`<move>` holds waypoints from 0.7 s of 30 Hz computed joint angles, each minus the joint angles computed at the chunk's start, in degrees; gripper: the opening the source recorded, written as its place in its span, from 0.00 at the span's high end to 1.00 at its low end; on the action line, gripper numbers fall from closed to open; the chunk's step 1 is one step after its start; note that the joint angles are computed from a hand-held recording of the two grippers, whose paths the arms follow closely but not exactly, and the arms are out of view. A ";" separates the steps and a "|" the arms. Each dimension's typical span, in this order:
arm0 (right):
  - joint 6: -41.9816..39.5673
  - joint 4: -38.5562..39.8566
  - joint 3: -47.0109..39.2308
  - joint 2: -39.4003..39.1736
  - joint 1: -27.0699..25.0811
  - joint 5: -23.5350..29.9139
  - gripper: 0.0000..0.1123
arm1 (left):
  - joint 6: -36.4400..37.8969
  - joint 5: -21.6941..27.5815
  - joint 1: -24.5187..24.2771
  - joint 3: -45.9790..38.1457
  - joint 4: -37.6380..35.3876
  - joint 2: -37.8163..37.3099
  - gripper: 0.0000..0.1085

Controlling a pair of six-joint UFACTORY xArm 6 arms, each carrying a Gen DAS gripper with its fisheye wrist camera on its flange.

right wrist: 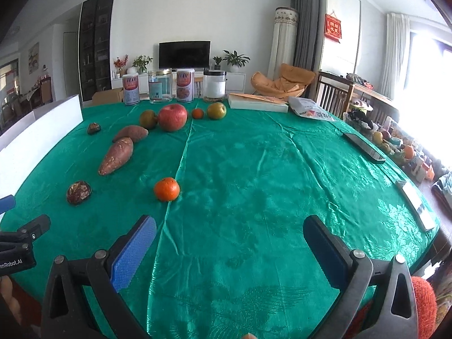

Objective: Organize fruits

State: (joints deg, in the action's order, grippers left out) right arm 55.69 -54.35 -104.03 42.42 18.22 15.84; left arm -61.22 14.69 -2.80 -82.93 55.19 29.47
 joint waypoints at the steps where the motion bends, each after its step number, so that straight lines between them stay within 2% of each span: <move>1: 0.15 0.00 -0.13 0.17 0.02 -0.22 0.08 | 1.39 -0.15 0.07 -0.29 -1.82 0.37 0.05; 9: -3.08 3.34 -0.16 0.74 0.52 0.88 0.08 | 5.55 0.57 0.50 -0.54 -7.57 1.26 0.05; 15: -1.20 1.48 0.04 0.52 0.34 0.73 0.08 | 3.43 0.34 0.67 -0.48 -5.56 0.90 0.05; 21: -9.24 11.39 -0.45 1.85 0.47 1.40 0.08 | 10.83 2.77 -0.20 -1.71 -12.05 2.84 0.05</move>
